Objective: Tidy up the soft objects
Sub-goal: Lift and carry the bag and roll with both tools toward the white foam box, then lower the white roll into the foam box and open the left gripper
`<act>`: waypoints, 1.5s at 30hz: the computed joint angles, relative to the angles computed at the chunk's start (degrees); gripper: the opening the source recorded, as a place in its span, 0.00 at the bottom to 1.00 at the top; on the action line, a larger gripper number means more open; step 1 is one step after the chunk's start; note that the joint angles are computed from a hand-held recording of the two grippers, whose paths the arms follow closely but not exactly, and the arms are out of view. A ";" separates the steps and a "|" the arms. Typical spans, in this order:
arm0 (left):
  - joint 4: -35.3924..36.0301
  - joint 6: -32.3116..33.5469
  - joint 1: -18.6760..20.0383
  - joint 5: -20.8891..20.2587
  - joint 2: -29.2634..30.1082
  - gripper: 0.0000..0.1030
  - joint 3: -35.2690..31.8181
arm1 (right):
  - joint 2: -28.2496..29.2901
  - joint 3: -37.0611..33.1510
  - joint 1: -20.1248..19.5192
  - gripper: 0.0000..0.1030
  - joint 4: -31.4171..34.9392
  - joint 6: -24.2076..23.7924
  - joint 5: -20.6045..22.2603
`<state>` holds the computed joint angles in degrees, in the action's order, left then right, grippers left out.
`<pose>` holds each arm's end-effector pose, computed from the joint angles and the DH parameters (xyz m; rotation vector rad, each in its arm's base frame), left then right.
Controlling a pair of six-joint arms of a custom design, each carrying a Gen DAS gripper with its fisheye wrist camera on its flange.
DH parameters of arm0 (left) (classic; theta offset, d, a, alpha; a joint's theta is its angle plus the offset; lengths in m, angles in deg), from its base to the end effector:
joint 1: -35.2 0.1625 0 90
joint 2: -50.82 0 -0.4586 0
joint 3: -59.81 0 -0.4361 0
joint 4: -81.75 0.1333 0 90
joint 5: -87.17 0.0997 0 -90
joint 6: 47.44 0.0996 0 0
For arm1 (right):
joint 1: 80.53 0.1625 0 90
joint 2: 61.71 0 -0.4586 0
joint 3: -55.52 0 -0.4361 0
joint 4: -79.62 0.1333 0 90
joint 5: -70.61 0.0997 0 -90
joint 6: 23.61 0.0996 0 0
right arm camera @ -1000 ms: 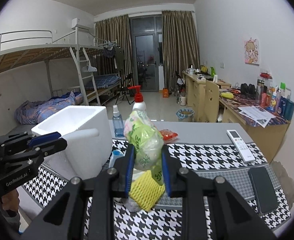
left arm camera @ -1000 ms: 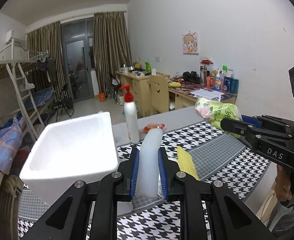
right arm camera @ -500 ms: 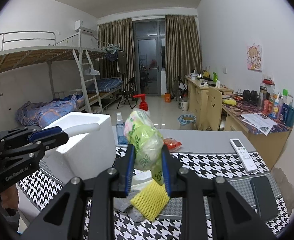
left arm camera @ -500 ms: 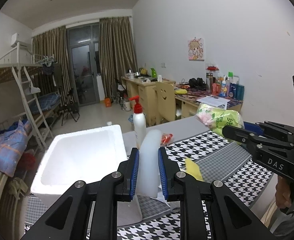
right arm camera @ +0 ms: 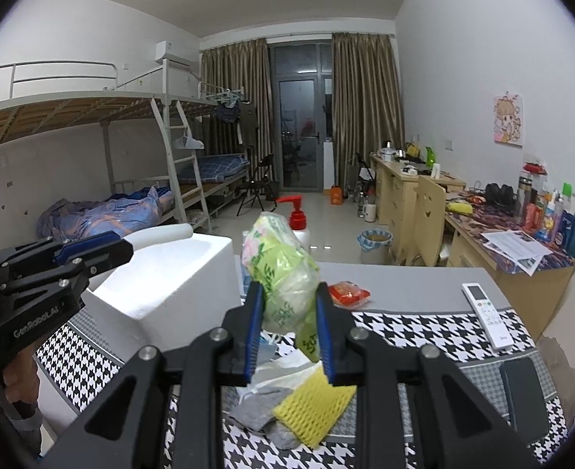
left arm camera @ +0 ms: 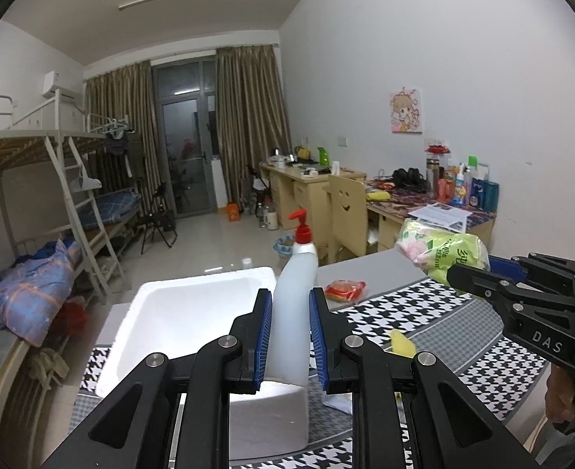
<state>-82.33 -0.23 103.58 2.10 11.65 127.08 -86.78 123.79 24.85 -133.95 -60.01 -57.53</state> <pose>-0.1927 -0.8712 0.2495 1.4742 2.2384 -1.0832 0.2886 -0.7785 0.1435 0.3243 -1.9149 1.4307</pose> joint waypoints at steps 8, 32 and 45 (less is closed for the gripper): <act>-1.10 -0.49 0.14 0.64 0.52 0.21 -1.52 | 1.29 -2.69 0.28 0.29 2.71 -0.69 1.63; -1.40 -3.56 0.69 4.96 3.39 0.21 -6.77 | 5.20 -11.50 0.39 0.29 13.45 1.26 4.55; 0.59 -4.10 1.09 6.54 5.28 0.21 -10.35 | 7.51 -15.89 0.39 0.29 18.02 1.65 4.76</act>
